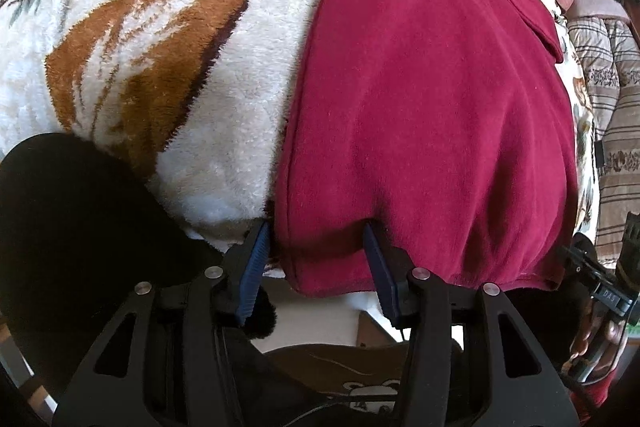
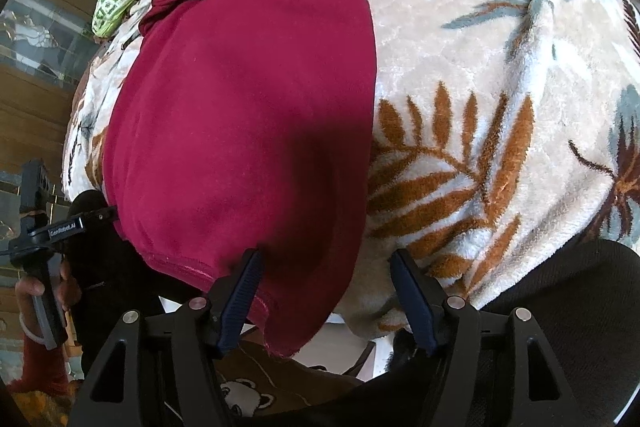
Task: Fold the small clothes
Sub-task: 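Hold both tools open at the hem, positioning to fold the strip, then grasp the shirt hem with both tools and lift it toward the collar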
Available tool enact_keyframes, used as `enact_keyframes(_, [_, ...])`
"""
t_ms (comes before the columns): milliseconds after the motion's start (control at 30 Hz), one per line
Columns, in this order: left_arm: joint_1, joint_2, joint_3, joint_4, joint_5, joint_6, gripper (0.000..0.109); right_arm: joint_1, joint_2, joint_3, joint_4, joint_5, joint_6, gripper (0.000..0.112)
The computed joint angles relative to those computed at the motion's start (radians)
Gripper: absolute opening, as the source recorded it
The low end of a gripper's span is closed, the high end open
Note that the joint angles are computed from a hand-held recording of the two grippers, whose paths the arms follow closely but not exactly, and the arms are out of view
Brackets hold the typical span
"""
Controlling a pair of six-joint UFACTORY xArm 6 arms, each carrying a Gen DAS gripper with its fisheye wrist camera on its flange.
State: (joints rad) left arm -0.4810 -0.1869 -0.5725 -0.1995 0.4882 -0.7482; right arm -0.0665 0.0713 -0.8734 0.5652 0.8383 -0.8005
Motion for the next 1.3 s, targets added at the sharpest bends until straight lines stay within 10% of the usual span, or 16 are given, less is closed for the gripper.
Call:
enact_keyframes(267, [-0.018, -0.006, 0.018, 0.103, -0.047, -0.072, 0.042, 0.01, -0.006, 0.027, 0.044, -0.036, -0.061, 0.067])
enact_keyframes(400, [-0.024, -0.052, 0.037, 0.114, -0.077, -0.044, 0.007, -0.008, -0.02, 0.009, 0.12, 0.026, -0.161, 0.007])
enact_keyframes(667, [0.057, -0.115, 0.009, -0.165, -0.127, 0.239, 0.007, -0.09, 0.035, -0.167, 0.353, 0.261, -0.265, 0.007])
enact_keyframes(900, [0.133, 0.037, -0.189, -0.015, -0.127, 0.22, 0.007, -0.038, 0.211, -0.427, 0.535, 0.223, -0.229, 0.007])
enact_keyframes(1300, [0.271, 0.452, -0.729, 0.15, -0.07, 0.143, 0.007, 0.021, 0.636, -1.036, 0.469, 0.143, 0.066, 0.007])
